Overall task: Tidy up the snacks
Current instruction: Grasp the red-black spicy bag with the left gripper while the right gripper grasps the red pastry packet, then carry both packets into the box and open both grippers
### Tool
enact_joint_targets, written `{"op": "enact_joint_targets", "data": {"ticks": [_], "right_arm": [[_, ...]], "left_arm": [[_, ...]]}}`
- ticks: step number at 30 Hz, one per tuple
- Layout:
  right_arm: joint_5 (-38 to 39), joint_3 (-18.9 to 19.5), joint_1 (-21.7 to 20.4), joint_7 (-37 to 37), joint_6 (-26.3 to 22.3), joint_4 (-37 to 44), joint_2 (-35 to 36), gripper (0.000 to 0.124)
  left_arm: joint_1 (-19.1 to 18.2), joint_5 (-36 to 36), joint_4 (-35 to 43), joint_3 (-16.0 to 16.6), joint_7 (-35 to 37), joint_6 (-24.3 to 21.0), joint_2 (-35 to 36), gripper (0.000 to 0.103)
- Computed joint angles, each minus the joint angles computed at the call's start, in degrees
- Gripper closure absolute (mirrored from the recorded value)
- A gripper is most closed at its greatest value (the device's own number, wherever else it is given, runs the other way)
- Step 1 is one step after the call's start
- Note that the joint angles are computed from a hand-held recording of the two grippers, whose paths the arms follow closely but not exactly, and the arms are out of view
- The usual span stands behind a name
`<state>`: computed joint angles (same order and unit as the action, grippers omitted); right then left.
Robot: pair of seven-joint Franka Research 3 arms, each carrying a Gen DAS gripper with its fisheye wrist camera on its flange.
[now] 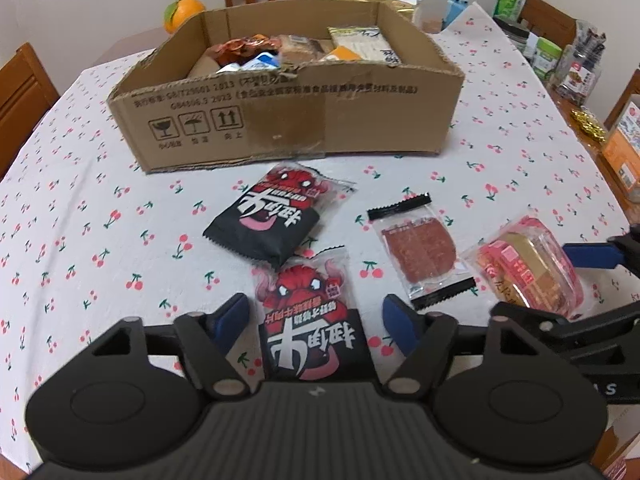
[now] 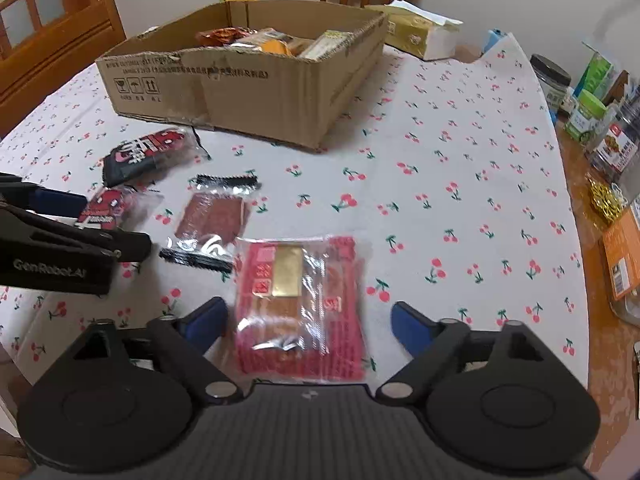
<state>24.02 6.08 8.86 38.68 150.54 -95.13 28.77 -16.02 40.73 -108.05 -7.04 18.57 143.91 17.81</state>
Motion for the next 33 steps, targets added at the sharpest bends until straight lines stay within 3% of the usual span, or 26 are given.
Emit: {"op": "enact_joint_targets", "data": {"ticks": [5, 8, 17, 24, 33], "right_arm": [[0.0, 0.0, 0.2, 0.3, -0.4, 0.2, -0.2, 0.056], [-1.4, -0.8, 1.0, 1.6, -1.5, 1.0, -0.1, 0.062], [-4.2, -1.8, 1.3, 5.4, -7.1, 4.8, 0.3, 0.063], [-4.0, -1.5, 0.7, 4.1, -10.9, 7.8, -0.6, 0.063], [0.0, -0.1, 0.2, 2.9, -16.5, 13.6, -0.2, 0.063]], "left_arm": [[0.9, -1.0, -0.9, -0.3, 2.6, 1.6, -0.7, 0.055], [2.0, -3.2, -1.9, -0.8, 5.8, 3.2, -1.3, 0.057], [5.4, -14.5, -5.9, -3.5, 22.1, 6.1, -5.8, 0.058], [6.7, -21.7, -7.3, -4.0, 33.4, 6.1, -9.8, 0.058], [8.2, -25.2, -5.0, -3.0, 42.4, 6.6, -11.7, 0.058]]}}
